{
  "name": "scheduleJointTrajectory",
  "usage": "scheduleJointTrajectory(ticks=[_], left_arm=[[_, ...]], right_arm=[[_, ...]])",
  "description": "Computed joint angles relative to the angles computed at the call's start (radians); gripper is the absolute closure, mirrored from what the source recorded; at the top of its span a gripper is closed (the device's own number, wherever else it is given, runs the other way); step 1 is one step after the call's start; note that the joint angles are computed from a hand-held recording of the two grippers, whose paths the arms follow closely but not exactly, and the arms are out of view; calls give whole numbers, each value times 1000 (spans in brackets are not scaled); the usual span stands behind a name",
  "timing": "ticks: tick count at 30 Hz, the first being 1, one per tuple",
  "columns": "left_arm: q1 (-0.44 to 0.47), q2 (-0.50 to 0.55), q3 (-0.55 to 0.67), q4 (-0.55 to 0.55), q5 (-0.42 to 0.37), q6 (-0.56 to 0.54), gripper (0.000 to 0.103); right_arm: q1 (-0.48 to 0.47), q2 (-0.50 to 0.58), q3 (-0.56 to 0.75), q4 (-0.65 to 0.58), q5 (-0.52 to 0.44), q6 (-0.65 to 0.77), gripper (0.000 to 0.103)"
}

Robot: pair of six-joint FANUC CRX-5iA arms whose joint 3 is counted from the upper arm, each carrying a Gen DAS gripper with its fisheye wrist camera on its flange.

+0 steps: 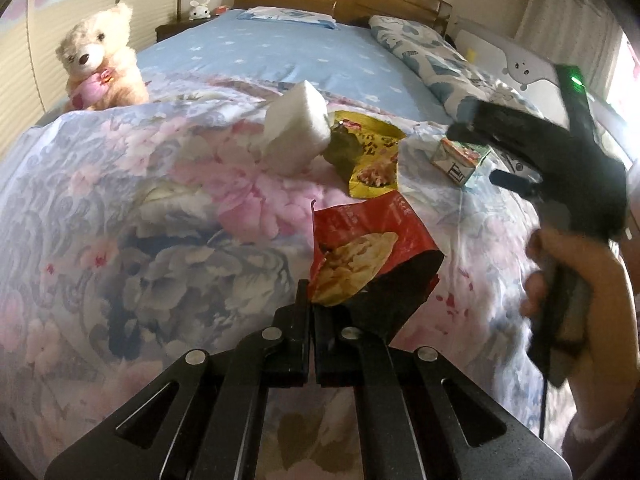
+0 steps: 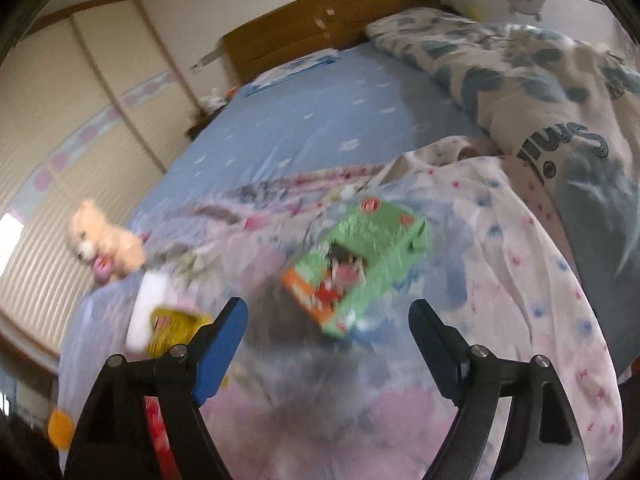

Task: Collect trash
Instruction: 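Grasp the red chip bag with the left tool while the right tool grasps the green milk carton, then carry the chip bag and green carton over the bin and open both tools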

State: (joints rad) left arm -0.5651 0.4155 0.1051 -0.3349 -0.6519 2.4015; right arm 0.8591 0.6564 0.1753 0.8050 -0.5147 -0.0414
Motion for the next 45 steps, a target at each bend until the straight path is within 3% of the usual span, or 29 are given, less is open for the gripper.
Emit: scheduleJointTrajectory(ticks=[7,9,11,13,20,26,34,38,45], left_arm=[[-2,-8,-15,8,6,-5,102],[-4,-15,-21,8,12,-4,102],[-7,-21,-25,3,17,1,102],[-11,-25,-29,4,21,5,102],[-42,-35,-22,-2,23,14,102],[-79,-32,-9,11,28,-3,102],[-126,-27,2,14,16,-8,102],[-148,-19,15,22,7,-13,102],[-204,14,74,35,-3,-61,102]], right_arm=[[19,175,340,-184,-298,121,18],[16,180,344,-196,-297,142,23],[17,151,282,-170,-263,144,42],[9,100,202,-190,-179,177,48],[9,-117,-158,-66,54,22,49],[13,-315,-476,195,199,-269,49],[5,-490,-726,494,272,-578,50],[-29,-567,-825,724,298,-814,50],[-2,-662,-903,764,226,-884,50]])
